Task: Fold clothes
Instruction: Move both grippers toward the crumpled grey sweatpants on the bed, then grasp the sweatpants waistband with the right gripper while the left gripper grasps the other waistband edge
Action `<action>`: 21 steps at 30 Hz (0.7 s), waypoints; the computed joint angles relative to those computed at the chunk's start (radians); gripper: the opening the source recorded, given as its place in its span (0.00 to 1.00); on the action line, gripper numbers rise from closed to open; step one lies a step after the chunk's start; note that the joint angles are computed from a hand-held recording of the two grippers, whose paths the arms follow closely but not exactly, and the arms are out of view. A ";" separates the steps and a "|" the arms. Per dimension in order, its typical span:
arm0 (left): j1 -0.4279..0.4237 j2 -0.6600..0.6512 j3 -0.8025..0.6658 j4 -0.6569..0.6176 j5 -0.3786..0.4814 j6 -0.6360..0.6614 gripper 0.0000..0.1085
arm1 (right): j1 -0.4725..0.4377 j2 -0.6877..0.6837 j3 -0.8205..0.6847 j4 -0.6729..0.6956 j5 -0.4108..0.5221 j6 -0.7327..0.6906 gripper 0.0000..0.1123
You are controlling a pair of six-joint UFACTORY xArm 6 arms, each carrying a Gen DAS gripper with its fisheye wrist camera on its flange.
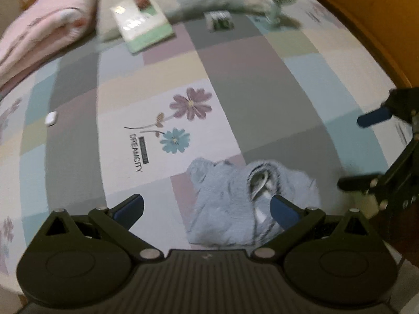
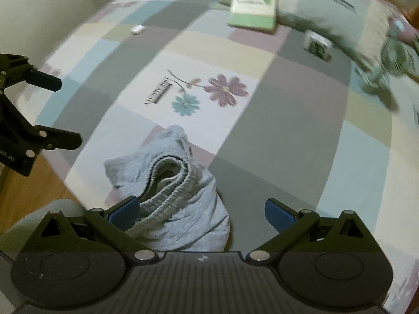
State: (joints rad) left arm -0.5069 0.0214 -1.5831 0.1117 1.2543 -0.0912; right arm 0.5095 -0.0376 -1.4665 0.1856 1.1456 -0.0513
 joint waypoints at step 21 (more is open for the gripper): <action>0.006 -0.067 0.522 -0.110 -0.624 0.239 0.93 | 0.070 0.050 0.272 0.056 -0.381 0.176 0.92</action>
